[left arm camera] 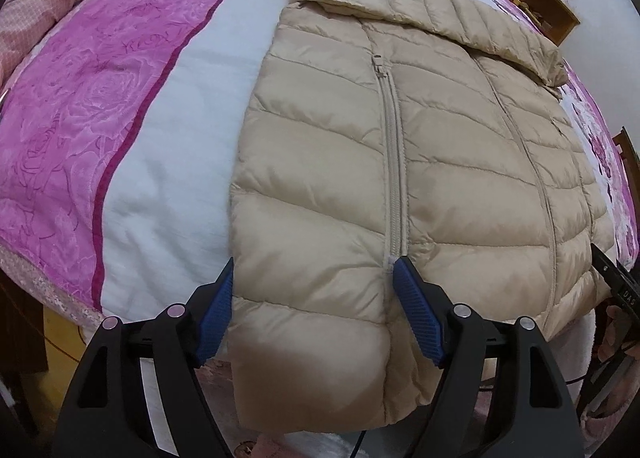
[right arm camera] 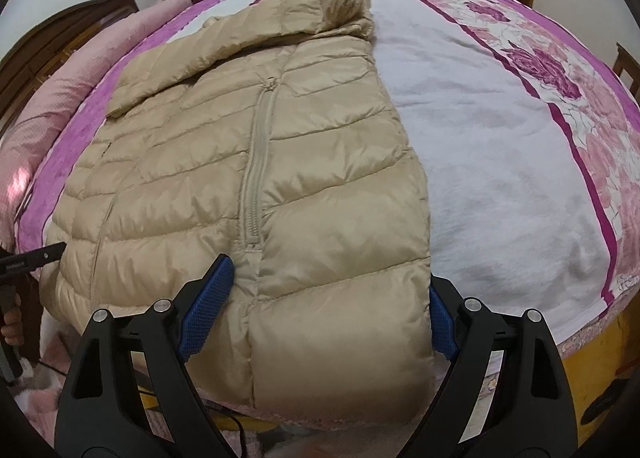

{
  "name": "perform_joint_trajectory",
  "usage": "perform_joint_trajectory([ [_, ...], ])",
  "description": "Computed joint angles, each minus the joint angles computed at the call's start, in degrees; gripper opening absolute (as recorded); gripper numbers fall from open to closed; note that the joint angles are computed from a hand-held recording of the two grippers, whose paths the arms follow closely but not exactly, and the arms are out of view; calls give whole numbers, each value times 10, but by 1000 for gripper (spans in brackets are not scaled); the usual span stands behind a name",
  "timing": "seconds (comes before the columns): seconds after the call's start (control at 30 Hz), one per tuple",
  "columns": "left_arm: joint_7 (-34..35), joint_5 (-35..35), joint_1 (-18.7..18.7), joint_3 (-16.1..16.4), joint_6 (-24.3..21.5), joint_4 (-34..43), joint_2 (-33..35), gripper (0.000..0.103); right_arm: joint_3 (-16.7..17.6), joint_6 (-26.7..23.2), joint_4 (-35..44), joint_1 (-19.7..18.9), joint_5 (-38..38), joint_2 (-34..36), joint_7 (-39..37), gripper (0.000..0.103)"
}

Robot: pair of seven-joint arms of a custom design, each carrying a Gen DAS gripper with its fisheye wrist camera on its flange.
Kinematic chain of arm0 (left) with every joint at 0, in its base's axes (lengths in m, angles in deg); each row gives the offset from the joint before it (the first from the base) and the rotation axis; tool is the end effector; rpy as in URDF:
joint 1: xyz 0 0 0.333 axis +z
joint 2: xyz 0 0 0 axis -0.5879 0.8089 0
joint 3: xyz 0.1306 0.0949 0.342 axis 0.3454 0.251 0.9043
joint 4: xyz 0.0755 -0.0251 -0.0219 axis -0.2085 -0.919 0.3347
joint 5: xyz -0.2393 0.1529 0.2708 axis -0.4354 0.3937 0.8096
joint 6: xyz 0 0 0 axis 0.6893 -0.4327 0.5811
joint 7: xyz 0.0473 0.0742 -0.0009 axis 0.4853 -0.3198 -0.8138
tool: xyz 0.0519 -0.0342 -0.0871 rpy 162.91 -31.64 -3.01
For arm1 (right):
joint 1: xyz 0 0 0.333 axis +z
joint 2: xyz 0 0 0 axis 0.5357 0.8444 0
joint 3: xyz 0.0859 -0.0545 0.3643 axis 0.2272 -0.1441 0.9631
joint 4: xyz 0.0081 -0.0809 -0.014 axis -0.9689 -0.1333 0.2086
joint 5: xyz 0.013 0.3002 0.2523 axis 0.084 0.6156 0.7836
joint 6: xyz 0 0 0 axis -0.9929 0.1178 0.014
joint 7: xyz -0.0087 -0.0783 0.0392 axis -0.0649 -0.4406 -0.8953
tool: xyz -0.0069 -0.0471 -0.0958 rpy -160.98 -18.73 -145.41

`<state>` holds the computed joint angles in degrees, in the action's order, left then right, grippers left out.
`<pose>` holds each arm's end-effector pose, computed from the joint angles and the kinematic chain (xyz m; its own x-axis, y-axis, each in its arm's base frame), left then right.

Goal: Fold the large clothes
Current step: 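Grasp the jacket hem with both grippers, one near each side, then lift the hem with both grippers and fold it up toward the collar, release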

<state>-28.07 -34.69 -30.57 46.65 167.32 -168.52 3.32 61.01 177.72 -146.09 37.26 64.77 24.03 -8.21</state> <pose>0.6318 -0.0260 0.2673 0.4141 -0.8983 0.1471 -0.8193 -0.4382 -0.3697 0.7221 0.1266 0.2699 0.4035 -0.8936 -0.1966 -0.8010 -0.2411 -0.5480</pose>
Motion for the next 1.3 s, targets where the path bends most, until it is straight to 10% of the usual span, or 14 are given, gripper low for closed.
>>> perform_joint_trajectory([
  [0.13, 39, -23, 44, -51, 18, -3, 4, 75, 11, 3, -7, -6, 8, -6, -18, 77],
  [0.4, 65, -24, 29, -46, 29, 9, 19, 74, 11, -7, -8, -4, 19, -9, -35, 55],
  [0.63, 61, -9, 8, -27, 33, 15, 12, 27, 41, -7, -17, -32, 77, -22, -76, 26],
  [1.3, 75, 2, 29, -29, 60, -68, -86, 16, 25, -51, -71, -25, 243, -110, -236, 15],
])
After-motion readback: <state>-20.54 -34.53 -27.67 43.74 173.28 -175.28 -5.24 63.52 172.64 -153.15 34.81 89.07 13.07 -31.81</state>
